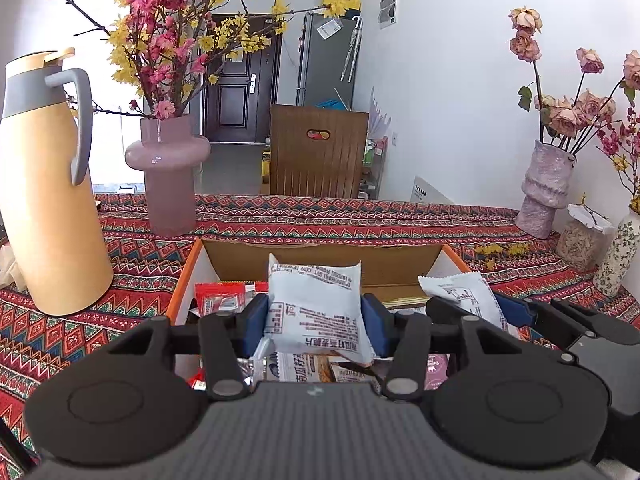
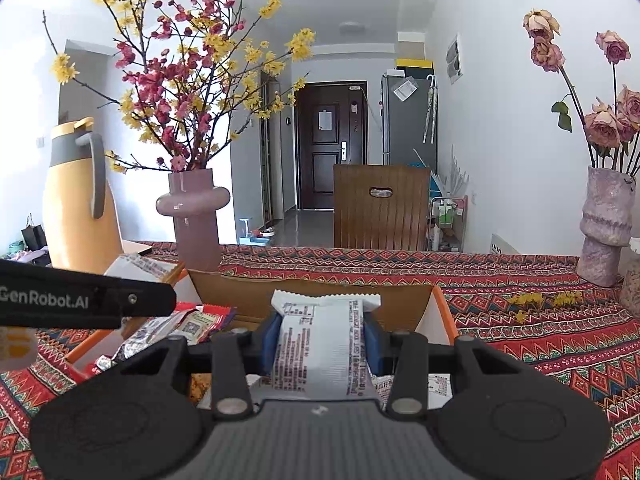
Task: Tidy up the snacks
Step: 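Carry both white packets into the box and open both grippers, then withdraw both open grippers from the box toward the last packets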
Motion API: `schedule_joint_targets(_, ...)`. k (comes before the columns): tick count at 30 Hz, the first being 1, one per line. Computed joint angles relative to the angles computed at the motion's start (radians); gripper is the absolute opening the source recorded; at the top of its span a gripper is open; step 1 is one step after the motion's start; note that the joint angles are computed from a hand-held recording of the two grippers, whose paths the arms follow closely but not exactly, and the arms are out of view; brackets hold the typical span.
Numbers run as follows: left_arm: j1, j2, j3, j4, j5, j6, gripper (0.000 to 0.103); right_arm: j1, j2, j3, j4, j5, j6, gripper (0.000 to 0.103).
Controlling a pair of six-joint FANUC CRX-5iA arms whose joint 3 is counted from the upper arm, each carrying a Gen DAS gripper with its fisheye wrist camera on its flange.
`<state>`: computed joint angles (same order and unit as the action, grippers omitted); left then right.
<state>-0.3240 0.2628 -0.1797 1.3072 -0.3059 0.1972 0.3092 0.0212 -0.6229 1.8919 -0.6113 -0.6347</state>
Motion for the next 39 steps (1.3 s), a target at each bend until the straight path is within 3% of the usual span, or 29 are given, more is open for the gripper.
schedule_joint_targets(6, 0.024, 0.061, 0.084, -0.175, -0.023, 0.166, 0.055, -0.02, 0.029, 0.021, -0.036, 0.032, 0.015, 0.045)
schedule_joint_targets(8, 0.027, 0.068, 0.094, -0.187, -0.03, 0.18, 0.059, -0.022, 0.031, 0.021, -0.041, 0.032, 0.014, 0.056)
schedule_joint_targets(10, 0.023, 0.065, 0.086, -0.165, -0.015, 0.168, 0.072, -0.019, 0.031, 0.02, -0.042, 0.024, 0.013, 0.08)
schedule_joint_targets(16, -0.004, 0.028, 0.025, 0.009, 0.054, 0.031, 0.099, 0.004, 0.018, 0.007, -0.046, -0.014, 0.01, 0.103)
schedule_joint_targets(24, 0.02, -0.026, -0.039, 0.051, 0.049, -0.01, 0.103, 0.082, -0.025, -0.026, -0.131, -0.042, 0.069, 0.103)
schedule_joint_targets(31, 0.091, -0.059, -0.077, -0.064, 0.0, 0.083, 0.103, 0.178, -0.036, -0.042, -0.242, -0.036, 0.147, 0.103)
schedule_joint_targets(39, 0.149, -0.085, -0.12, -0.111, -0.035, 0.111, 0.103, 0.251, 0.01, -0.001, -0.415, -0.032, 0.272, 0.103)
